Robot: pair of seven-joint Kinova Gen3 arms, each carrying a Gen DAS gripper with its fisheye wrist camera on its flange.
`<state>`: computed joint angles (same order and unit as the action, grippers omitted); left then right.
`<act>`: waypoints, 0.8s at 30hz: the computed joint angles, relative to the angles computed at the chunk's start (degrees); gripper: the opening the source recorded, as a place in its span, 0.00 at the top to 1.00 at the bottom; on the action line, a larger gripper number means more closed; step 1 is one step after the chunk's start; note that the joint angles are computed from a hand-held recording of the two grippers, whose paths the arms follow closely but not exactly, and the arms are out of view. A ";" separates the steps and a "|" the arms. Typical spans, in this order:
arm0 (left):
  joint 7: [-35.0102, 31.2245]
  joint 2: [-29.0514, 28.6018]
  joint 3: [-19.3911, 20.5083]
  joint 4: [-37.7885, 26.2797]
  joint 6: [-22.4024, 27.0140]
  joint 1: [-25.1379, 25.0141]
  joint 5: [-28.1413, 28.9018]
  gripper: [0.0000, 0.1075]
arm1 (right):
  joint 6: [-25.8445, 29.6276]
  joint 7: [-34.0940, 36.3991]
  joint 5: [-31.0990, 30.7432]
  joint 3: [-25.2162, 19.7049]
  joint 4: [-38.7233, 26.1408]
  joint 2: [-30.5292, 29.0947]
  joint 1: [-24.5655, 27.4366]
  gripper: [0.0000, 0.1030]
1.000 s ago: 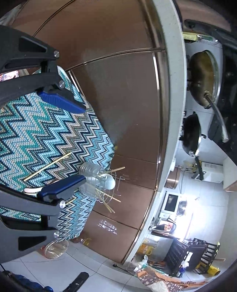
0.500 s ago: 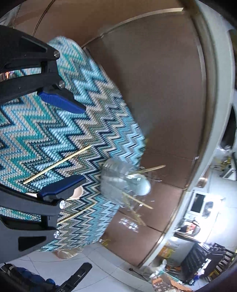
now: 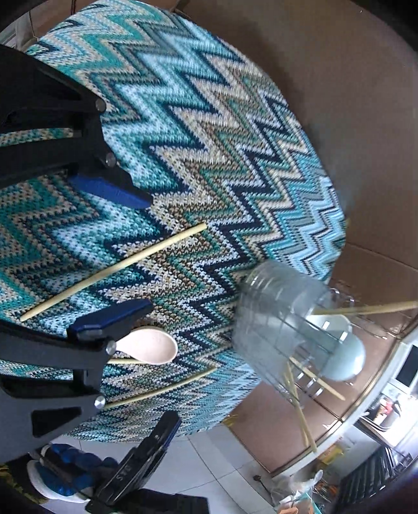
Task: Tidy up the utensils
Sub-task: 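Lower both tools and close each on a wooden chopstick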
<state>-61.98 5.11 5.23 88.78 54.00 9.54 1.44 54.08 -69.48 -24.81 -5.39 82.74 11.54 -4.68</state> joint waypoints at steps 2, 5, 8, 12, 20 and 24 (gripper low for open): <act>-1.16 1.23 -0.13 -1.05 1.01 -0.61 1.30 0.49 | 2.50 0.25 -0.13 -0.22 -2.58 2.24 0.06 0.72; -2.92 3.44 -0.35 -2.89 3.04 -1.87 4.55 0.55 | 6.75 0.47 -1.47 -1.05 -5.75 5.05 0.33 0.77; -3.31 4.94 -0.45 -4.31 4.66 -2.13 5.38 0.60 | 10.83 -0.79 -1.40 -1.63 -8.66 7.67 -0.44 0.81; -3.57 6.88 -0.62 -6.67 7.33 -2.57 6.37 0.65 | 13.37 -4.05 0.73 -1.64 -11.91 10.37 -2.54 0.84; -4.43 9.65 -0.80 -10.91 11.91 -3.31 7.34 0.72 | 17.90 -9.48 2.75 -2.27 -18.56 14.92 -4.93 0.87; -4.62 11.91 -0.95 -14.33 14.92 -3.63 7.37 0.76 | 19.96 -11.91 4.62 -2.22 -21.41 16.91 -6.55 0.89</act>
